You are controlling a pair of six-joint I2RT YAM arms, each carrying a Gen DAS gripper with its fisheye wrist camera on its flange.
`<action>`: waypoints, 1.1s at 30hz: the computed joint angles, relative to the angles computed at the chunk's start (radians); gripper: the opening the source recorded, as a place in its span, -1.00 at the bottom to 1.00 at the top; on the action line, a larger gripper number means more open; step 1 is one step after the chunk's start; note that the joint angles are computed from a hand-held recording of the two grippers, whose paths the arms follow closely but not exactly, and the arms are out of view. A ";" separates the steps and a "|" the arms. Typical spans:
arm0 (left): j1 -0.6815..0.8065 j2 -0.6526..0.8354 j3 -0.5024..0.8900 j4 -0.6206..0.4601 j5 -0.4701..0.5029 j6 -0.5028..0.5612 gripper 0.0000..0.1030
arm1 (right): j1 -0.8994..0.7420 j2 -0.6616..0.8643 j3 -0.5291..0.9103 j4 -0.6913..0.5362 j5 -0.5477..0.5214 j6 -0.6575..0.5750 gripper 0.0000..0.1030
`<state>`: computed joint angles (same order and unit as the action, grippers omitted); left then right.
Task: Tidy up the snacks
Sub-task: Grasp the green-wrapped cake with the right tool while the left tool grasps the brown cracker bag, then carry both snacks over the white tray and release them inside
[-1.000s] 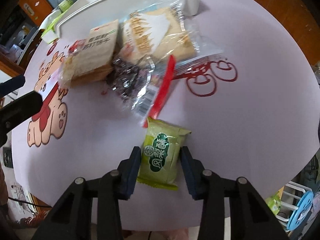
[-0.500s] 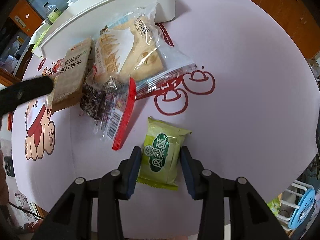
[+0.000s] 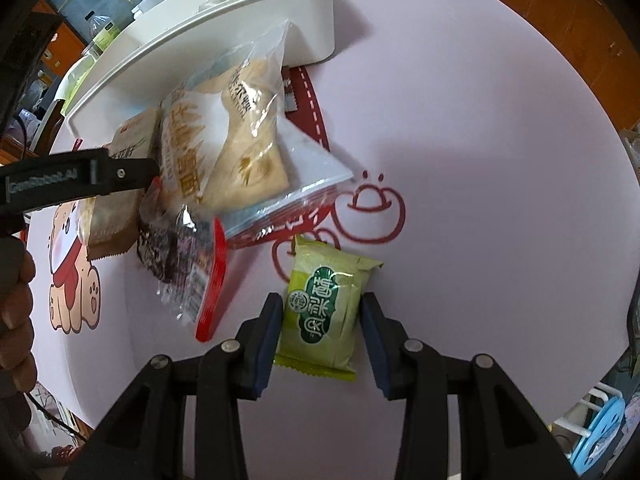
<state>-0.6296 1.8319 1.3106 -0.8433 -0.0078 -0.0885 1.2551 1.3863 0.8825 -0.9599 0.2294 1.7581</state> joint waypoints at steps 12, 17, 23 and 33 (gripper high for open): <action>-0.020 0.013 0.049 -0.045 -0.002 0.004 0.10 | -0.074 0.043 0.050 0.014 -0.021 -0.126 -0.22; 0.009 -0.068 0.029 -0.076 0.032 0.034 0.10 | -0.069 0.048 0.134 -0.081 0.000 -0.176 -0.24; 0.045 -0.230 0.035 -0.127 0.042 0.093 0.10 | -0.011 0.037 0.321 -0.264 0.110 -0.164 -0.25; 0.093 -0.285 0.287 -0.178 0.063 0.151 0.10 | -0.164 0.123 0.679 -0.396 0.345 -0.464 -0.24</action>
